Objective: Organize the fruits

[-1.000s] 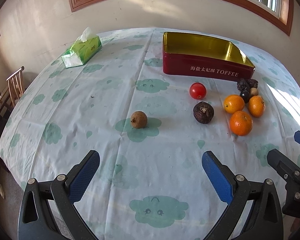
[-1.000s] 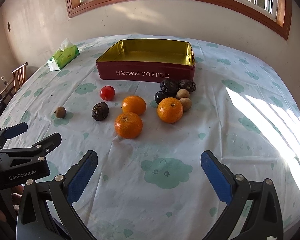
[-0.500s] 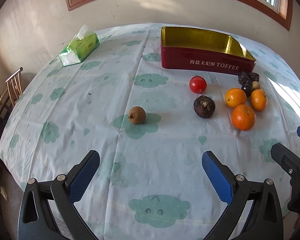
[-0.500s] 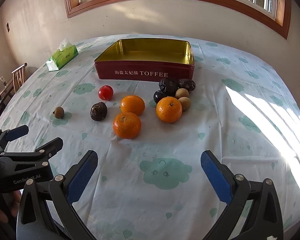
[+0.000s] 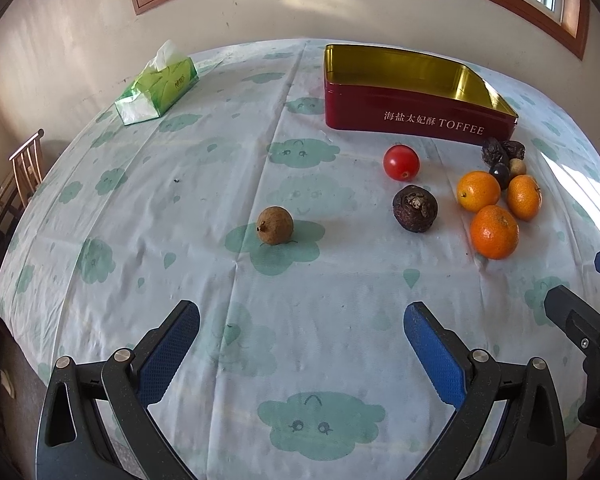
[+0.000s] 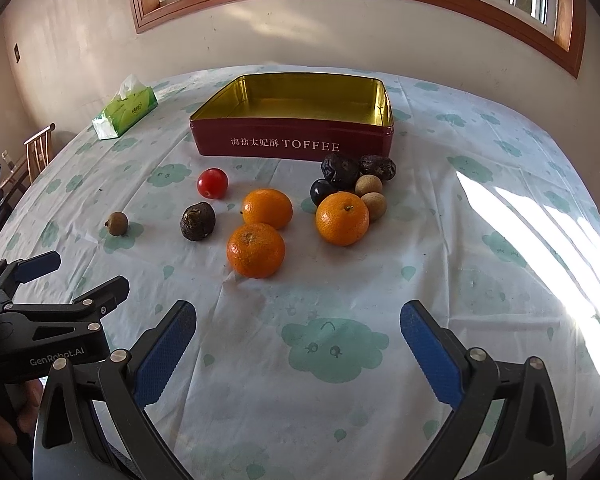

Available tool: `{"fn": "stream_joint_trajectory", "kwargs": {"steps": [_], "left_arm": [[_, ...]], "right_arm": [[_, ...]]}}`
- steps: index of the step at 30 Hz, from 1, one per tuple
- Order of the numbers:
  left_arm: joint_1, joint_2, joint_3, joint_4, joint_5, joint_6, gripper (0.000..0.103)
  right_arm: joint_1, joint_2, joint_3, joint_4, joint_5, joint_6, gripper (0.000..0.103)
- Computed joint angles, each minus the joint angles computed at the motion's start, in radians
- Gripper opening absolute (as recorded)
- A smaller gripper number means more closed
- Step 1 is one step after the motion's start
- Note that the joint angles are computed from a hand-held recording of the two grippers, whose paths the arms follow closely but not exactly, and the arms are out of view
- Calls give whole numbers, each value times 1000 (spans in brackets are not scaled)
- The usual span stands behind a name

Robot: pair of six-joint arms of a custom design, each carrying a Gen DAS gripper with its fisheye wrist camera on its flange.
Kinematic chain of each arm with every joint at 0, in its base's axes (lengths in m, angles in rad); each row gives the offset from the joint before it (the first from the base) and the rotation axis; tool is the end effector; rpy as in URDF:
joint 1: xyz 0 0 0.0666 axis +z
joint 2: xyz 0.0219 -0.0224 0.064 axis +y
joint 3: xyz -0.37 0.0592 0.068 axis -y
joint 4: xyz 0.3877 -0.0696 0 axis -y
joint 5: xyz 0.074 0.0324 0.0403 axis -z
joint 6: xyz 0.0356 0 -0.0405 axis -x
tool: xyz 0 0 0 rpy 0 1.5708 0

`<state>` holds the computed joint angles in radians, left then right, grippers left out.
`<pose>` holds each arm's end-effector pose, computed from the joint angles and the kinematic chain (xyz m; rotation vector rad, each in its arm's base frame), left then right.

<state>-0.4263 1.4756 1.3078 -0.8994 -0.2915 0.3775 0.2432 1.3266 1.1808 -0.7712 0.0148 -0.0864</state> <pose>0.4490 -0.1931 0.3459 -0.0343 2.5683 0.0885 0.4355 0.1071 0.3626 -0.1889 2.4845 0.1204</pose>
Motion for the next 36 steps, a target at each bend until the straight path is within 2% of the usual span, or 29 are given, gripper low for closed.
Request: {"fn": "stream_joint_trajectory", "kwargs": {"steps": [16,22,31,33,36], "left_arm": [[17,6,-3,6,15,-5,101],[29,11,0,4,14,-11,98],[62,15,-7,20,59,-19,88],[70,18,-6,24,72,-22,84],[78,24,-6,34,82,-28,84]], "right_arm": [[8,24,20,-11,-10,10,97],[9,38,27,-15,-18,16,94],[24,84,59,-25,-16,39,81],[29,100,70,-27,-17,42,73],[32,125,89,-32,-26,41,70]]}}
